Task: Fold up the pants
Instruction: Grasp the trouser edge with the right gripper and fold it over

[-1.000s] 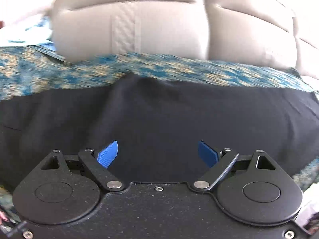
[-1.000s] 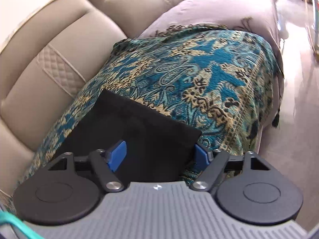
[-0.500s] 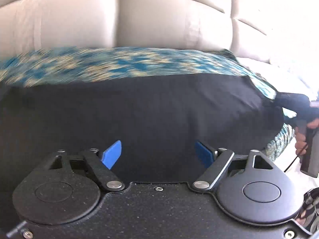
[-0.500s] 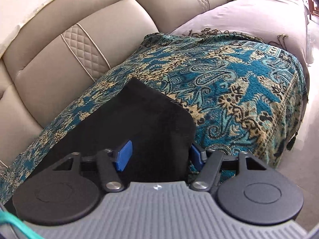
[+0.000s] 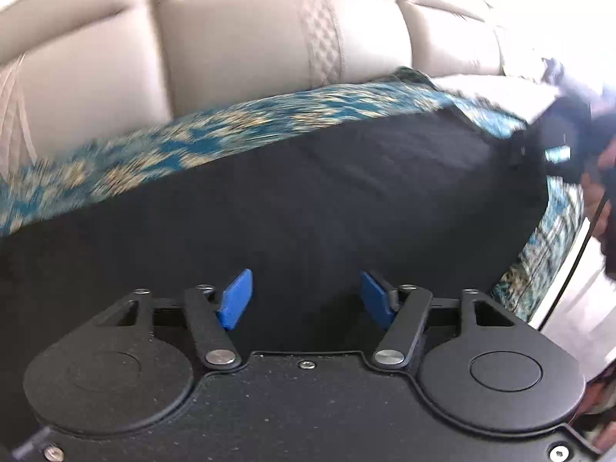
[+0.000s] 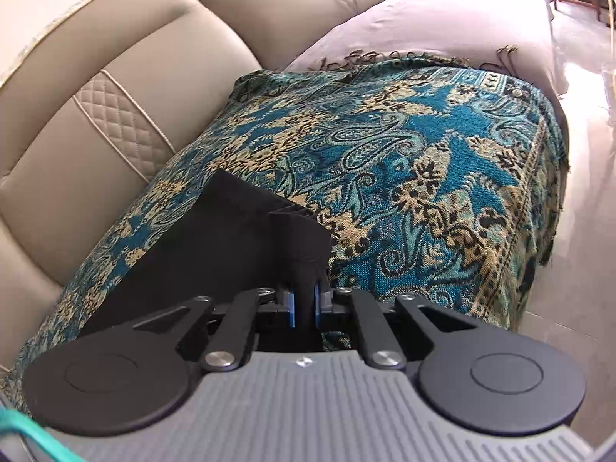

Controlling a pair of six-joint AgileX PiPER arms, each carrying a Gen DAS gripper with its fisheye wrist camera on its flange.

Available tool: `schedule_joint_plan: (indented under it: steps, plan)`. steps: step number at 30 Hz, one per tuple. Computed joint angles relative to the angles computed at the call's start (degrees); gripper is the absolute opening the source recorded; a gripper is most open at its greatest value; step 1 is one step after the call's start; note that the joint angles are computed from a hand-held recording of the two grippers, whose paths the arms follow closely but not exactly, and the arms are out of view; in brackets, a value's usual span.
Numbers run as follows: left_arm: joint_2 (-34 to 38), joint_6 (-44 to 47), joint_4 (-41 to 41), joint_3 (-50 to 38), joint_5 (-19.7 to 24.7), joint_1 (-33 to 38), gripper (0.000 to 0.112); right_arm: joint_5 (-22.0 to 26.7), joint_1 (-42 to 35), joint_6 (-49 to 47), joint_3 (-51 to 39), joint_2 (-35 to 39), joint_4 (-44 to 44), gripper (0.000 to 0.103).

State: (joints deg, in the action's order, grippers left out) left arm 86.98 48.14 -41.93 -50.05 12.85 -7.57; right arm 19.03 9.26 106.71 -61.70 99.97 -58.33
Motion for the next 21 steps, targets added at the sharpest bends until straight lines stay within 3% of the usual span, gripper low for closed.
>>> schedule_joint_plan:
  steps: [2,4,8,15,21]
  plan:
    - [-1.9,6.6,-7.3,-0.3,6.9,7.7,0.043,2.0,1.6,1.8,-1.0,0.3,-1.7,0.01]
    - [-2.1,10.5,-11.2,-1.8,13.7,16.3,0.022,4.3,4.2,5.9,-2.0,0.4,-6.2,0.01]
    - [-0.8,16.5,-16.3,-4.8,23.8,33.9,0.02,8.9,13.0,6.5,-7.0,2.0,-11.0,0.01]
    - [3.2,15.0,-12.2,-10.9,27.6,53.7,0.02,11.5,33.6,-5.4,-23.6,13.8,-8.7,0.01]
    - [8.0,15.4,-12.2,-14.4,33.0,63.6,0.02,14.4,49.4,-18.3,-35.6,23.9,-5.2,0.01]
